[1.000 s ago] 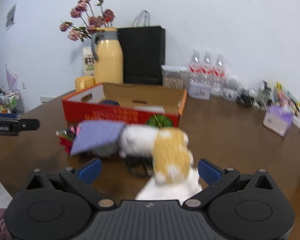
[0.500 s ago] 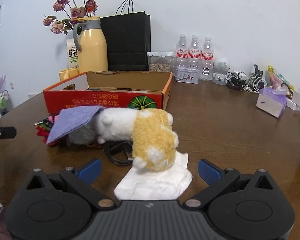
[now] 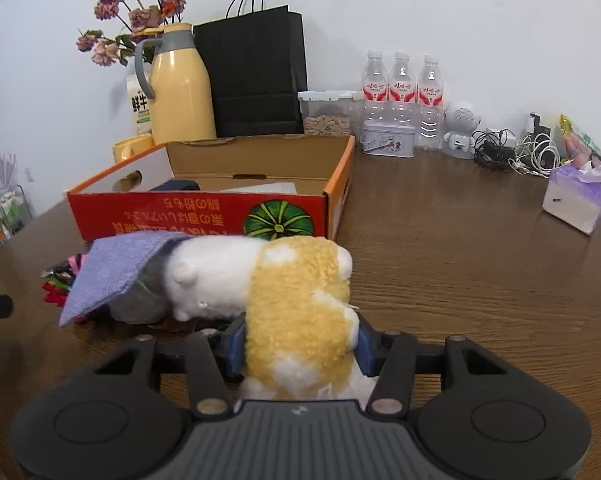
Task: Organize objects
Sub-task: 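Grasp the beige block with the left tool while the right tool grasps the plush toy, then place the beige block in the box with the left tool while the right tool places the plush toy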
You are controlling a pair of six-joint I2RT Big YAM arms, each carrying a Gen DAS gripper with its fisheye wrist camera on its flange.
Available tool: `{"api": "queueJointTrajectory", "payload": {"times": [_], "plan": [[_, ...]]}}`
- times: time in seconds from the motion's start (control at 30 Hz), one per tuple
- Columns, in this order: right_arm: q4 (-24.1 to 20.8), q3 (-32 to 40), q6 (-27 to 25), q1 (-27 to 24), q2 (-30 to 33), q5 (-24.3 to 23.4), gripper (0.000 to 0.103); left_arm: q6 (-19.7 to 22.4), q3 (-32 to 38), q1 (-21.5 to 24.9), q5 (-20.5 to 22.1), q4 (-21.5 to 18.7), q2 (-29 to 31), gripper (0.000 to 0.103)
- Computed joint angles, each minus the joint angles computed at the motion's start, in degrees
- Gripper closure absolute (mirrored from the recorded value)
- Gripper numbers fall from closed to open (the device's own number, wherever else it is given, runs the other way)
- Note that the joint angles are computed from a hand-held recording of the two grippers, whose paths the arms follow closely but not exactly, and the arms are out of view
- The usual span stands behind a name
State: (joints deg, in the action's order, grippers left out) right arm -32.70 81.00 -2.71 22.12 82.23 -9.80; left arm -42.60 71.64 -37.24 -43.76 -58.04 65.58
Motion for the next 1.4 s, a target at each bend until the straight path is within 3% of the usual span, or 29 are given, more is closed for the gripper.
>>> {"api": "queueJointTrajectory", "payload": {"times": [0.23,0.43,0.57,0.63,0.73,0.77,0.8,1.3,1.4], "plan": [[2.48,-1.71,1.91,0.19,-1.49,0.88,0.056,6.18,2.23,3.69,1.68,1.57,3.67,0.000],[3.68,-2.93,2.68,0.24,-2.81,1.31,0.056,8.39,4.25,6.30,2.82,1.61,7.32,0.001],[3.77,-3.40,2.86,0.36,-3.31,1.32,0.056,9.62,3.72,7.31,5.17,4.00,7.25,0.011],[3.77,-3.48,3.01,0.48,-3.35,1.27,0.056,10.57,3.52,7.51,5.76,5.09,7.28,0.018],[3.87,-3.63,3.17,0.75,-3.39,1.41,0.056,12.28,2.38,7.80,8.69,7.76,6.61,0.042],[3.87,-3.63,3.17,0.75,-3.39,1.41,0.056,12.73,2.06,7.87,9.77,8.36,6.36,0.061],[3.88,-3.67,3.21,0.82,-3.42,1.57,0.056,12.95,1.74,7.70,9.90,9.01,6.13,0.072],[5.82,-4.33,3.86,0.49,-4.90,2.92,0.056,12.56,-1.03,6.14,3.96,7.85,0.94,0.073],[6.02,-2.98,2.98,0.90,-4.41,3.11,0.056,14.30,-0.35,6.41,2.31,8.93,-0.16,0.073]]}}
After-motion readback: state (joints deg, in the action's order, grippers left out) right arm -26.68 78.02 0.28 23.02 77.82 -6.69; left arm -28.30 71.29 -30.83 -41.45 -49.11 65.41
